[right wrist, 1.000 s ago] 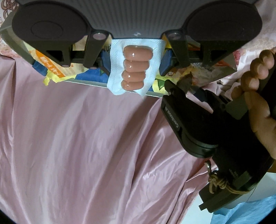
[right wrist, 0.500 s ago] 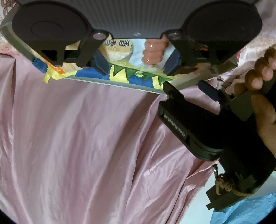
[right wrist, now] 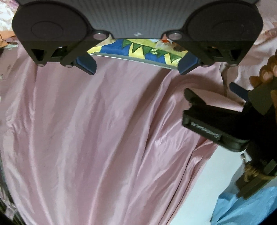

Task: Organize snacks
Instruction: 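Open both grippers to drop the snacks in the tray and withdraw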

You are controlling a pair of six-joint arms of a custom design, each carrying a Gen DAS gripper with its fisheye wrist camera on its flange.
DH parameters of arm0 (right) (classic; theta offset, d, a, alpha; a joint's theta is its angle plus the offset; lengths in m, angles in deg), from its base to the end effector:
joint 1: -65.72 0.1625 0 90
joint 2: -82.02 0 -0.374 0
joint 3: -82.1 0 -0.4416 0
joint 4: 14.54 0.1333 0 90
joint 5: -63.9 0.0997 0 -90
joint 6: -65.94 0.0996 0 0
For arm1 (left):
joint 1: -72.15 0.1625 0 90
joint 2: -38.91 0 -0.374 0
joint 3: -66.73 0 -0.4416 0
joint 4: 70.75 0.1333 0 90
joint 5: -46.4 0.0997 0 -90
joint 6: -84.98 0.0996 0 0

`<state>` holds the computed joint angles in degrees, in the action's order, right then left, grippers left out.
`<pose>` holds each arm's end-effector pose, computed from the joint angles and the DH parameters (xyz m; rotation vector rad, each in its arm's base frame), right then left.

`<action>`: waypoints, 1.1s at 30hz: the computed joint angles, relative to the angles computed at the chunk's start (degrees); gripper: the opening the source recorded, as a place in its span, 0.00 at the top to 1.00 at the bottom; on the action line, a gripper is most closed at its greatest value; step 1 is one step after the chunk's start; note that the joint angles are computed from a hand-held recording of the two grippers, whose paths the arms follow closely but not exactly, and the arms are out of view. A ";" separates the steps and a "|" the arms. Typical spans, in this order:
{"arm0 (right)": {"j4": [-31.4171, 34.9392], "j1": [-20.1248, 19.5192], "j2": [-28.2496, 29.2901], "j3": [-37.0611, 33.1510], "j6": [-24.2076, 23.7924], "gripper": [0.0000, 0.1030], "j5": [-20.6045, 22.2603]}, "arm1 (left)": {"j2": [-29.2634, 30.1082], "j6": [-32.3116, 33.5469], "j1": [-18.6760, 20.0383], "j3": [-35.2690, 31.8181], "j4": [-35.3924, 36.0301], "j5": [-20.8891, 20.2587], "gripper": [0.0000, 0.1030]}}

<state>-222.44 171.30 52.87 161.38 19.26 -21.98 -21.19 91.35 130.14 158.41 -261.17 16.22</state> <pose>0.3339 -0.6745 0.0605 1.3030 -2.0442 1.5913 -0.1560 -0.6635 0.3304 -0.0830 2.0463 -1.5162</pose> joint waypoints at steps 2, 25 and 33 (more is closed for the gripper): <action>-0.85 0.31 -1.49 1.78 1.42 0.00 -1.09 | -1.52 0.52 -1.20 2.40 -1.53 0.74 0.01; -12.04 0.46 -18.92 29.42 -1.75 0.00 -3.42 | -16.05 -1.29 -13.24 29.35 -6.24 11.25 0.01; -10.07 -0.53 -24.04 36.24 -1.62 0.00 -7.21 | -21.55 -10.96 -13.19 36.60 6.44 9.88 0.01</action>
